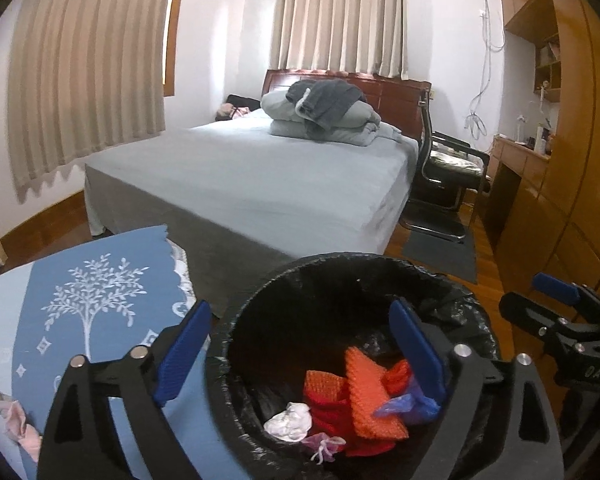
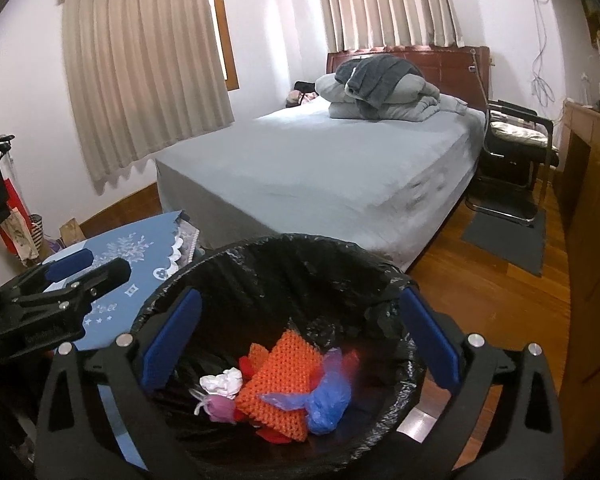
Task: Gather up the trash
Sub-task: 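Open both grippers to drop the mask and blue bag into the bin, then move both grippers back over the table toward the grey and pink cloths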
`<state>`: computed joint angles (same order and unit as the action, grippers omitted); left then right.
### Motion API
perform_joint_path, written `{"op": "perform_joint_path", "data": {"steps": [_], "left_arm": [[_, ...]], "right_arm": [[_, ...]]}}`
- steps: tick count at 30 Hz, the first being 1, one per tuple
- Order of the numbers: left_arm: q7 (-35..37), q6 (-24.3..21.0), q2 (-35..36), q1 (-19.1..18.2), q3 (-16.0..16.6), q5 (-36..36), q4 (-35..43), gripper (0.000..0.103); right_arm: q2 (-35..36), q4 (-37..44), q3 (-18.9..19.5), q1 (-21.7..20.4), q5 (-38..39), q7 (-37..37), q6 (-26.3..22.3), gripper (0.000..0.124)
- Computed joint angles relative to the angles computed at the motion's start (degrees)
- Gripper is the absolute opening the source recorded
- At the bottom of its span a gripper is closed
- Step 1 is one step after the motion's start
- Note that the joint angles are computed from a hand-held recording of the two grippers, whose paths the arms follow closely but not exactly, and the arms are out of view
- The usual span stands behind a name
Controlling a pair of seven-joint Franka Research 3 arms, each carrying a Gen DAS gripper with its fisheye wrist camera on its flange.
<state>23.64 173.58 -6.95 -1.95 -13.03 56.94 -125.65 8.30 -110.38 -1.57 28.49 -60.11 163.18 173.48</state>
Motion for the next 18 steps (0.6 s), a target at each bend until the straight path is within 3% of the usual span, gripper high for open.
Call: {"op": "perform_joint_path", "data": {"steps": [18], "left_arm": [[-7.23,-0.94,-8.68,5.54,-2.19,6.29,-6.19,0.096]], "right_arm": [[0.14,2.07,1.79,1.1,-1.39,0.34,-0.29,0.097]]}}
